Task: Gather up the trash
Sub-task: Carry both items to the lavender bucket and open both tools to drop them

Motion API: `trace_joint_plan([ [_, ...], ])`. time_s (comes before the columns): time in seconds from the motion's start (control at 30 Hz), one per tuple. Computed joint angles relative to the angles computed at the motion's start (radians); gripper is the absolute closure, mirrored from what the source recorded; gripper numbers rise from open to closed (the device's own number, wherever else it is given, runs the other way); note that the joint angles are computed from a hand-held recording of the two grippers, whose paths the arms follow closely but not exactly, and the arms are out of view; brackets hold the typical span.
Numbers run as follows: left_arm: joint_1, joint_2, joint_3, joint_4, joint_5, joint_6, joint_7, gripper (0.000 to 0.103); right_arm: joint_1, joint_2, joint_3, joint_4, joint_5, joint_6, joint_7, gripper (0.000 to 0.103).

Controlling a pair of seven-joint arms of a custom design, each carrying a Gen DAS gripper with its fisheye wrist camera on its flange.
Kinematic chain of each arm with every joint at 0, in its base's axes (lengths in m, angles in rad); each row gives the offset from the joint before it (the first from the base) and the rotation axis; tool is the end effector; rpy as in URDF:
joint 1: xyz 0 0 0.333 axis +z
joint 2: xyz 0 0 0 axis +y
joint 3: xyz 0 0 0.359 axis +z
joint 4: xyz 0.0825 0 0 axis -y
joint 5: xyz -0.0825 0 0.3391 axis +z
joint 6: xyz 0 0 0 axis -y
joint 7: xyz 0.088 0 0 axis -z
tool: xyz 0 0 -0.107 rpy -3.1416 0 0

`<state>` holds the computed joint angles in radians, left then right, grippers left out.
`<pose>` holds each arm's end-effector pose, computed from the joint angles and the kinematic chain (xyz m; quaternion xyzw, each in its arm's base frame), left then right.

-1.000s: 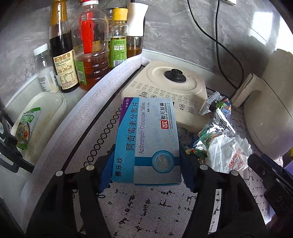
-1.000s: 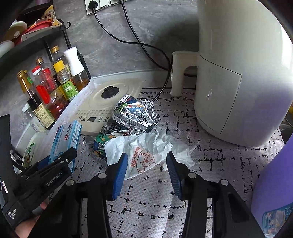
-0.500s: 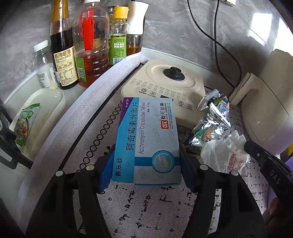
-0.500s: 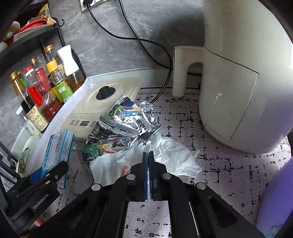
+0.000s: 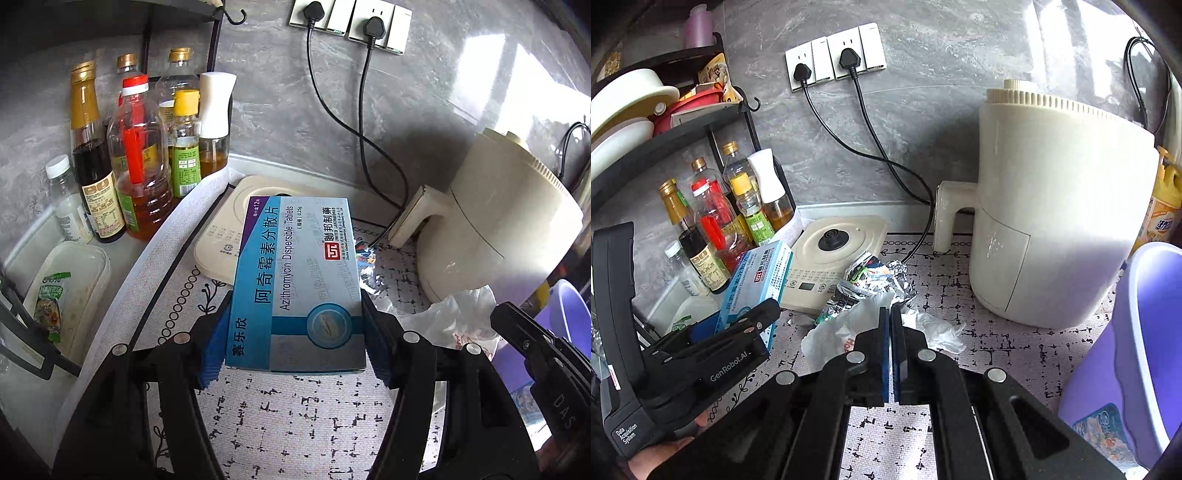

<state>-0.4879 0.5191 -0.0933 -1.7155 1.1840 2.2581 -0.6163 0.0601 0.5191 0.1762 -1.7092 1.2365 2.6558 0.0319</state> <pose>0.5774 -0.3377 0.3682 -0.8476 0.3282 -0.2480 0.3351 0.6723 0.1138 0.3882 -0.8162 0.3770 -0.1049 0.4250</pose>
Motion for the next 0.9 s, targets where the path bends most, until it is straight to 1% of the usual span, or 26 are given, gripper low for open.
trace_joint_plan([
  [0.17,-0.017,0.029,0.008,0.101,0.052,0.032,0.086,0.039,-0.029,-0.051,-0.002,-0.014,0.105,0.038,-0.038,0.101],
  [0.27,-0.027,0.053,0.018,0.162,0.076,0.071,0.127,0.039,-0.039,-0.071,-0.017,-0.014,0.155,0.064,-0.058,0.101],
  [0.37,-0.037,0.089,0.028,0.231,0.073,0.108,0.187,0.039,-0.052,-0.083,-0.031,-0.014,0.212,0.094,-0.086,0.101],
  [0.57,-0.066,0.168,0.06,0.374,0.038,0.181,0.303,0.039,-0.074,-0.084,-0.062,0.005,0.251,0.135,-0.054,0.101],
  [0.7,-0.09,0.228,0.083,0.489,-0.006,0.208,0.399,0.039,-0.088,-0.084,-0.067,0.02,0.295,0.164,-0.071,0.101],
  [0.9,-0.113,0.317,0.116,0.65,-0.103,0.241,0.533,0.039,-0.108,-0.071,-0.078,0.054,0.321,0.199,-0.063,0.101],
])
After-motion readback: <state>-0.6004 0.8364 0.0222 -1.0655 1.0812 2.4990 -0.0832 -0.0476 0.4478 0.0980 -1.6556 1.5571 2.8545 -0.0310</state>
